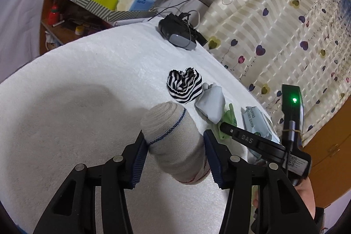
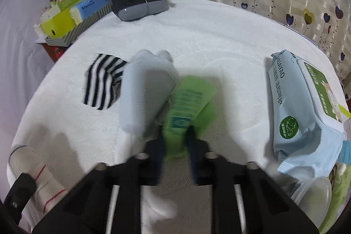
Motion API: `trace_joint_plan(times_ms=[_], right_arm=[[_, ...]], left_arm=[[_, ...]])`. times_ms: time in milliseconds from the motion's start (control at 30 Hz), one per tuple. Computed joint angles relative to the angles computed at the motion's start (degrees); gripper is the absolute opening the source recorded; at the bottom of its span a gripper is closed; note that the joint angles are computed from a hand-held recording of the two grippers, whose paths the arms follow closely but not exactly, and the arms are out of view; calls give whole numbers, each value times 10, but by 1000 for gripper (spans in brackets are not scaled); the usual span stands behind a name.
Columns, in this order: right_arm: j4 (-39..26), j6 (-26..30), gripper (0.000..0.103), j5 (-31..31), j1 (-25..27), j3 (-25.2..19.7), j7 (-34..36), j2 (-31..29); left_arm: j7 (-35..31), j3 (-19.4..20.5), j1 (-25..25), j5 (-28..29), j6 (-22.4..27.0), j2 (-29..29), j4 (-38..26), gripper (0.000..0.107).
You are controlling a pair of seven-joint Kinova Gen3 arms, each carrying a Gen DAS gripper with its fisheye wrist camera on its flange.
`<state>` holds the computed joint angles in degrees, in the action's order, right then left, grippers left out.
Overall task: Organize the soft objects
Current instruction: 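Lift the bandage roll with the left gripper and carry it toward the box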
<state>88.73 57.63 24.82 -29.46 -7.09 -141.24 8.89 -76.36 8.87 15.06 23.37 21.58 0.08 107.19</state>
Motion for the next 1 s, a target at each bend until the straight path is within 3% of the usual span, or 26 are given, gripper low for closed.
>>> trace_joint_plan(times_ms=[333,567,800,1000], right_arm=[[66,-55,13,-35,11,-33,42,-82],[130,-113,13,-48,35,-70,63,-178],[167,-120,13,-47,86,-122,62,-260],[189,-126,13,-74,127,-140,80,-313]], left_arm=[[25,8,18,-30,0,-25,8,50],[27,17,43,-49,-8,-54,10,50],[27,34,73,-67,-12,-66,-1,50],[57,60,83,-109,-8,-73,-14,50]])
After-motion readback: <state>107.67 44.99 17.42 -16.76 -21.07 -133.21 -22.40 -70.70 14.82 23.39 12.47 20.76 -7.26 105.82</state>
